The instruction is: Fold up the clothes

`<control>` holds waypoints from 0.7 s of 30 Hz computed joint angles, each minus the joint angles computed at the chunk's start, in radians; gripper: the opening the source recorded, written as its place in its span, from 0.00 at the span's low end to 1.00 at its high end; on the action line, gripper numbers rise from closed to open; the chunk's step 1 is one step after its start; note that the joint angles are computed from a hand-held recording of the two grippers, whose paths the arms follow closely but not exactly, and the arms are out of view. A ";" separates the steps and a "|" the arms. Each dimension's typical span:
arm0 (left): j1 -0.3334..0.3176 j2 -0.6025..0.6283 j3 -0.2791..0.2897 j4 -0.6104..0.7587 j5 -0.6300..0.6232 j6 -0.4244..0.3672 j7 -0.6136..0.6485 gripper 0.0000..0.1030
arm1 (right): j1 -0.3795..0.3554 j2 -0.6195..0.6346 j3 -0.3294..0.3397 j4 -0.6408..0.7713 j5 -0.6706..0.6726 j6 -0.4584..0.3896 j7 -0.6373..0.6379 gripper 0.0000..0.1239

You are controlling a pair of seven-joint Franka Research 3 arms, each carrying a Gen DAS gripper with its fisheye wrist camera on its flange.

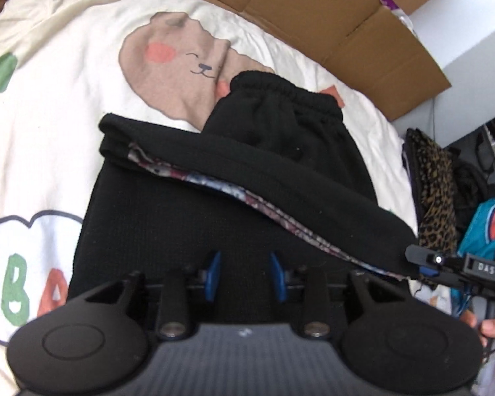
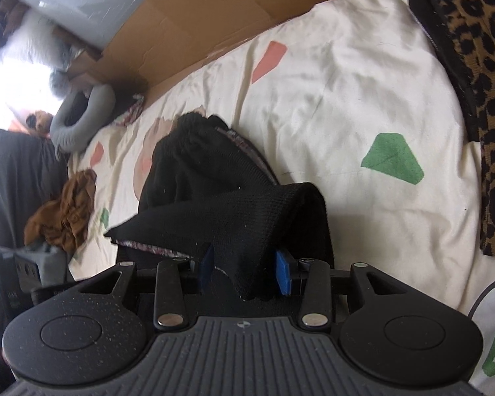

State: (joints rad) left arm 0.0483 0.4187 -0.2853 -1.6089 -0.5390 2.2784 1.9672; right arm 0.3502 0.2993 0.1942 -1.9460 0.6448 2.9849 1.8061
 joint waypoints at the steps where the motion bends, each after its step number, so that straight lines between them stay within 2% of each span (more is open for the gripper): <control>1: -0.003 -0.001 0.000 -0.002 0.006 0.005 0.005 0.34 | 0.009 0.000 -0.008 0.001 -0.017 -0.006 0.006 0.34; 4: -0.006 -0.004 -0.003 -0.009 0.016 0.016 0.027 0.34 | 0.009 0.003 0.003 0.005 -0.020 -0.021 -0.013 0.34; 9: -0.003 0.011 -0.011 0.014 0.019 -0.004 0.081 0.36 | 0.044 0.022 -0.025 0.029 -0.098 -0.069 0.002 0.33; 16: -0.017 0.045 -0.014 0.051 0.043 -0.003 0.093 0.36 | 0.059 0.030 -0.039 0.027 -0.136 -0.051 0.038 0.34; 21: -0.022 0.065 -0.023 0.068 0.053 0.012 0.102 0.36 | 0.080 0.050 -0.076 0.045 -0.215 -0.030 0.079 0.34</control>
